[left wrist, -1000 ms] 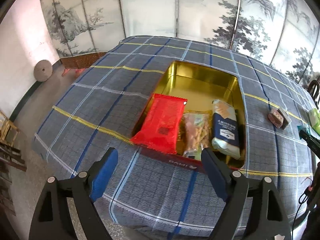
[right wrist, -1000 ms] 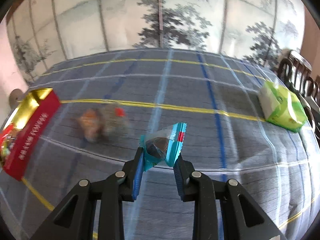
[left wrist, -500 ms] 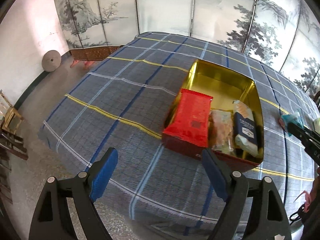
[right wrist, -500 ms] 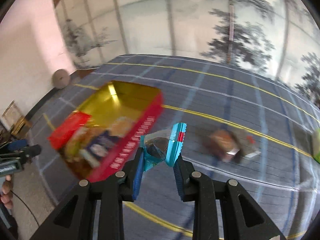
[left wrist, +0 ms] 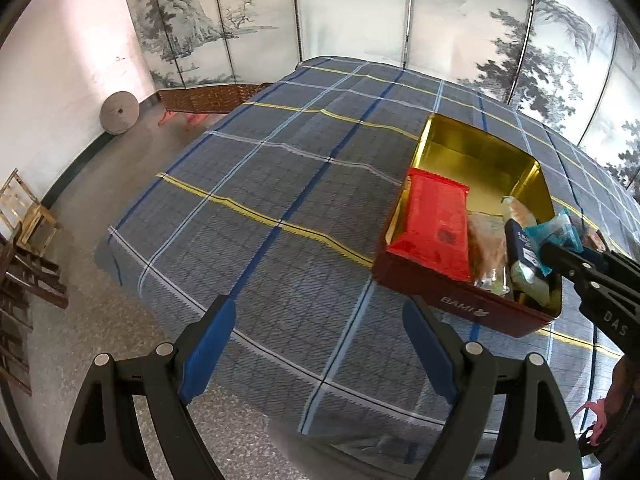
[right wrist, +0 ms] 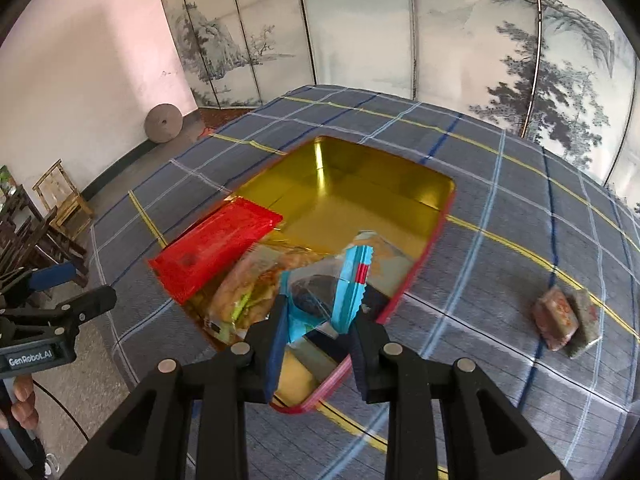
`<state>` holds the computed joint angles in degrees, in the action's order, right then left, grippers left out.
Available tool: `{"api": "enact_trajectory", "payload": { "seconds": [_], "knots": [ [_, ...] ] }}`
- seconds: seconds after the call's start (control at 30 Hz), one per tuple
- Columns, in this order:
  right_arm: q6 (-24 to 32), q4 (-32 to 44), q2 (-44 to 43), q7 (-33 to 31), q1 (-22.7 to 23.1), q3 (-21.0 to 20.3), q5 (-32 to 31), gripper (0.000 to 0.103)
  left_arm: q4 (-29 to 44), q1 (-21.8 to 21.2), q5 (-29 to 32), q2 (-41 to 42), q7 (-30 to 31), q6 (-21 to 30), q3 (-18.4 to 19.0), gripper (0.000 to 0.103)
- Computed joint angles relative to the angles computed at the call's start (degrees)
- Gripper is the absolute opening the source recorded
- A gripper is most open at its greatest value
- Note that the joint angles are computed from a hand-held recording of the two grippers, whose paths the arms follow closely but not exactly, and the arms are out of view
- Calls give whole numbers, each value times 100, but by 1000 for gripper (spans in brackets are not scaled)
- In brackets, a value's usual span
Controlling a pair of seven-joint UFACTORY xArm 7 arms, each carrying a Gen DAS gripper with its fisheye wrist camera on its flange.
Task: Organize snacks
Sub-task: 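Carry the teal candy into the tin and open the right tool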
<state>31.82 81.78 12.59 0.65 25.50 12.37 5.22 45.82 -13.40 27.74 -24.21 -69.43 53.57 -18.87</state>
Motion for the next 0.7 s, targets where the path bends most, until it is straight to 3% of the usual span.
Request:
{"api": "enact_trajectory", "payload": {
  "seconds": [0.7],
  "knots": [
    [267,497,477,297,186,-57,-310,31,-61,31,-72,-61,41,62,21,84]
  ]
}}
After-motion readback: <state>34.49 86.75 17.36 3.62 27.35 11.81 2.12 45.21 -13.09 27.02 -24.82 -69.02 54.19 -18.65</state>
